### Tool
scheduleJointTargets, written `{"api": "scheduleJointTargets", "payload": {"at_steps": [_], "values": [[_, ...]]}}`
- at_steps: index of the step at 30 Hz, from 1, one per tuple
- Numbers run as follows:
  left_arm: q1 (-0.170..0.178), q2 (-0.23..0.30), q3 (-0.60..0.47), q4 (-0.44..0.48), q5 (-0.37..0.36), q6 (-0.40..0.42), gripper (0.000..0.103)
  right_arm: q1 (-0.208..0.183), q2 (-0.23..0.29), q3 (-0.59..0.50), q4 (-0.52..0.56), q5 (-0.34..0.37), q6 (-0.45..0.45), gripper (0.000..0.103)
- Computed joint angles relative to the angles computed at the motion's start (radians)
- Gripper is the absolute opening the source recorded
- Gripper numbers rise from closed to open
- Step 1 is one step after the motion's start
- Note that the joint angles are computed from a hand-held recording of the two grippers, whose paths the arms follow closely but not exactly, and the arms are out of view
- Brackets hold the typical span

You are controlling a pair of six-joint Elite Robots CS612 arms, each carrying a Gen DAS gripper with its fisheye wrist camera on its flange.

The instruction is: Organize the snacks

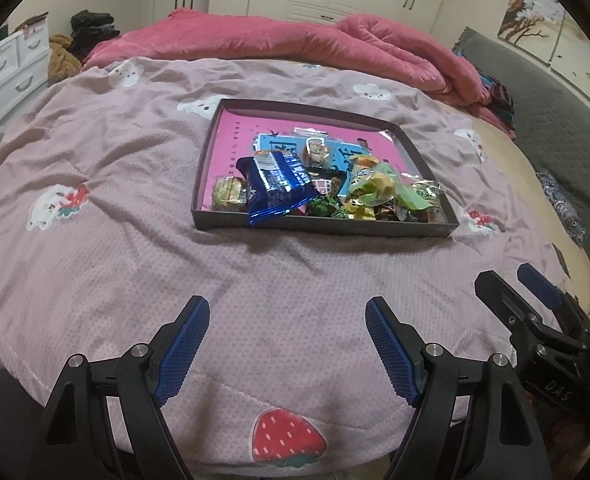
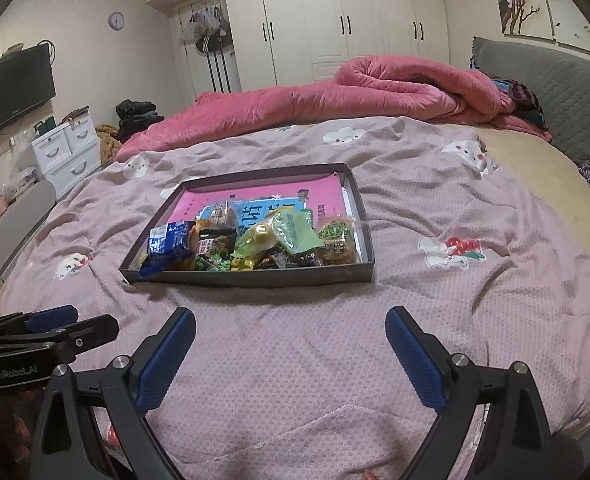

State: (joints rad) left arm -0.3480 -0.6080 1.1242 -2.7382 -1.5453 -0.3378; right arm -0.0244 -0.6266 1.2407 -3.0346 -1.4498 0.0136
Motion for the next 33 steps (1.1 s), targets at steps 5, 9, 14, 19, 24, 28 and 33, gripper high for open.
{"api": "scheduleJointTargets", "payload": {"at_steps": [5, 9, 14, 19, 24, 28, 33], "values": [[0.0, -0.007, 0.016, -0.013, 0.007, -0.012, 0.081, 0.001, -0.005, 0.009, 0.026, 0.003, 0.002, 0.096], [0.001, -0.005, 0.013, -0.008, 0.007, -0.015, 0.081, 0.005, -0.01, 0.014, 0.051, 0.001, -0.014, 0.097], [0.002, -0.003, 0.011, -0.004, 0.002, -0.01, 0.081, 0.009, -0.011, 0.018, 0.054, -0.001, -0.033, 0.097], [0.003, 0.0, 0.007, 0.002, -0.003, -0.012, 0.081, 0.009, -0.01, 0.016, 0.061, -0.002, -0.037, 0.097], [0.003, 0.002, 0.004, 0.005, -0.005, -0.012, 0.081, 0.01, -0.009, 0.015, 0.058, -0.003, -0.04, 0.097], [0.003, 0.002, 0.005, 0.005, -0.005, -0.013, 0.081, 0.009, -0.008, 0.014, 0.059, -0.002, -0.039, 0.097], [0.002, 0.001, 0.006, 0.005, -0.002, -0.013, 0.081, 0.01, -0.007, 0.013, 0.06, -0.002, -0.038, 0.098]]}}
